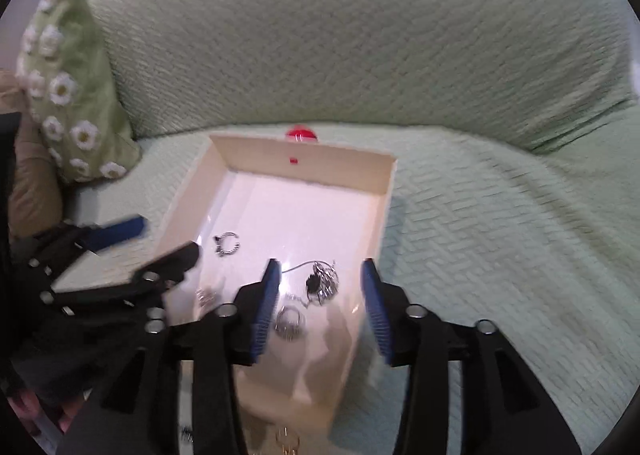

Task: Organize jewelry
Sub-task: 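Carry both pieces into the cream box and open both grippers, then move both tools back over the remaining jewelry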

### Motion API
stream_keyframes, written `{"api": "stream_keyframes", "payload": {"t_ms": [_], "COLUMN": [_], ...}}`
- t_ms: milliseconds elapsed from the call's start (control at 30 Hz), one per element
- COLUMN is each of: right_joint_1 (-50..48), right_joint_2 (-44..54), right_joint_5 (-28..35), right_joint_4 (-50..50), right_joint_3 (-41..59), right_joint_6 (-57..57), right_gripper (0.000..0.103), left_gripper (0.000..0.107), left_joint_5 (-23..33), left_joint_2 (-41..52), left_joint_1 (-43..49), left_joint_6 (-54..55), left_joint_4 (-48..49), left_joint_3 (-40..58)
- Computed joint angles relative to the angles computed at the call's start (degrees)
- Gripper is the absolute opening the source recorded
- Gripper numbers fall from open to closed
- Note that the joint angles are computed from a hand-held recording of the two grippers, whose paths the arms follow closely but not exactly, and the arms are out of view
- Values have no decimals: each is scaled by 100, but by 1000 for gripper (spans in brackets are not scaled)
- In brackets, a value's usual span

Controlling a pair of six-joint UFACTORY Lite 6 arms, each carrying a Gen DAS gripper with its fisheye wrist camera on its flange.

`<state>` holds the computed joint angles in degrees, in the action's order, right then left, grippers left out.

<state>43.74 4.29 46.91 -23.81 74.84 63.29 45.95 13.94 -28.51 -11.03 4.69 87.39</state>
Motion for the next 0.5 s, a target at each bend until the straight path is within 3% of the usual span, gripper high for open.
{"api": "stream_keyframes", "payload": {"t_ms": [33,100,133,233,333,500], "right_joint_1": [335,1052,1614,2859,3989,5099], "right_joint_2": [-388,-972,-1252,-1641,-1936,-1506], "right_joint_5": [238,706,1102,2001,2408,2067], "right_joint_4": [-377,-1093,-1513,-1909,-1910,-1380], "right_joint_3": [-125,-357,-504,-784,-1347,-1906], "right_joint_6": [408,1167,1692,2728,4159,5183], "right_gripper": [77,92,94,96,96,96], "left_gripper": [85,87,87,87,87,87], "left_joint_5": [-92,-239,-250,-101,133,736], "left_joint_2": [-529,-1405,-1923,-3225,-4423,-5971], "left_joint_1": [21,141,212,205,-15,-384], "left_joint_6": [-122,67,193,-118,-549,-945], "left_joint_4": [32,-297,-537,-370,-138,-109], "left_joint_3": [-345,-940,-1312,-2303,-3310,-4777]}}
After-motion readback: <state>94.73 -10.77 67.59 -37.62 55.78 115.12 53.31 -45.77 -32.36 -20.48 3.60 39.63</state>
